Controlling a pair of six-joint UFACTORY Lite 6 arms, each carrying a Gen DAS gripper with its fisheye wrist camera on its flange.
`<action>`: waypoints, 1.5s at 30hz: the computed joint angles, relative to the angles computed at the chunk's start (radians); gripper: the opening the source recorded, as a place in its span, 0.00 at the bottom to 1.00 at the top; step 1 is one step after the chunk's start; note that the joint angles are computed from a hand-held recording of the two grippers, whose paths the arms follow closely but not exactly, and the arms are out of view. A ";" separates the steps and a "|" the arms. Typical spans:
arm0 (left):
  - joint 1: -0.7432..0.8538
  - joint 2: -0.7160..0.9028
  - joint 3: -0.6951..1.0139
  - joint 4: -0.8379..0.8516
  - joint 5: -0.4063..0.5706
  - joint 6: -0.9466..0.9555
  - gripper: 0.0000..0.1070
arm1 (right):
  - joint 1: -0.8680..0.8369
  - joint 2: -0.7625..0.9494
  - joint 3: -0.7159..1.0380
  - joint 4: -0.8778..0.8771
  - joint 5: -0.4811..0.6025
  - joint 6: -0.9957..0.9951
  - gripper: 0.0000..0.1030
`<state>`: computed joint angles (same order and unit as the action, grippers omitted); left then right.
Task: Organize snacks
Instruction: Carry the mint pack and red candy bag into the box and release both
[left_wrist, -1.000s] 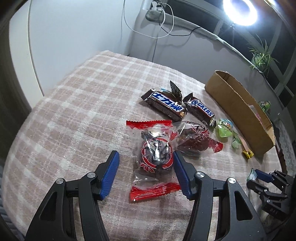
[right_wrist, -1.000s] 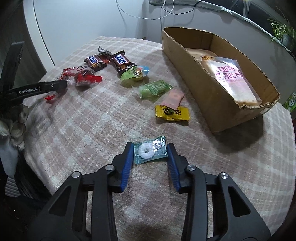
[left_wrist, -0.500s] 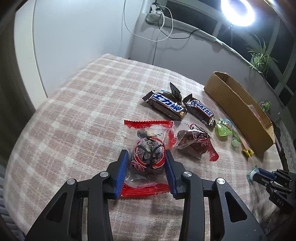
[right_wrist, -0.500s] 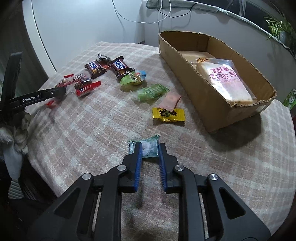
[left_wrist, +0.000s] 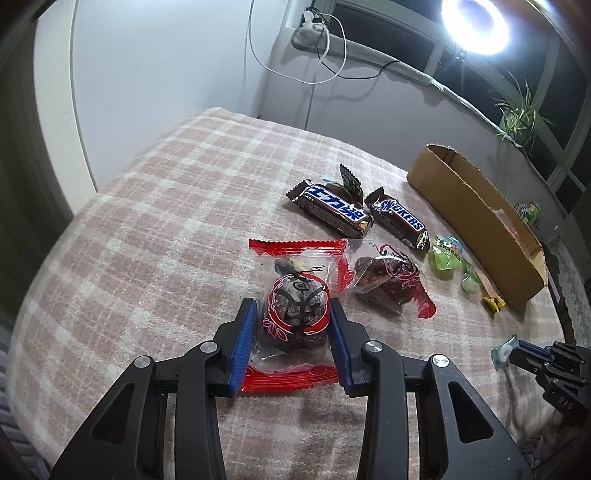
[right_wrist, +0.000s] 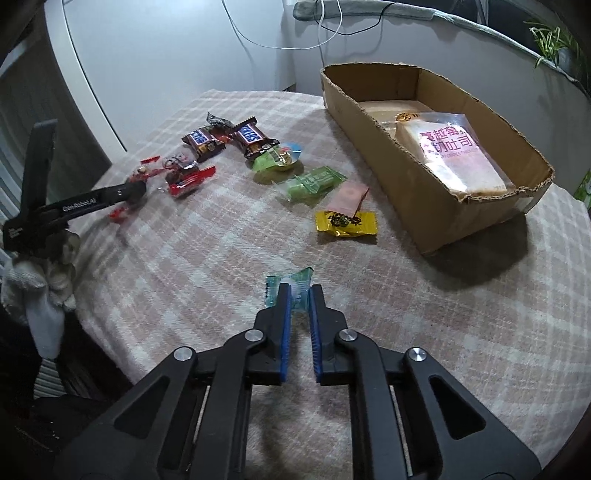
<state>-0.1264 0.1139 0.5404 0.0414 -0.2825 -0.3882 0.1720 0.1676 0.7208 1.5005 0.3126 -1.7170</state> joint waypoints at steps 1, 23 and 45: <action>0.001 -0.001 -0.001 0.001 0.000 -0.001 0.34 | -0.002 -0.007 -0.005 -0.013 0.008 0.011 0.06; -0.032 -0.134 -0.005 0.024 0.039 -0.035 0.33 | -0.025 -0.144 0.030 -0.085 0.021 0.103 0.04; -0.221 0.237 0.610 0.257 0.175 -0.248 0.33 | -0.140 0.261 0.728 -0.445 0.132 0.521 0.04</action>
<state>-0.3469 0.3514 1.1504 0.2989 -0.1074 -0.6359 0.0325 0.4291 1.4491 1.0556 0.4446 -1.1958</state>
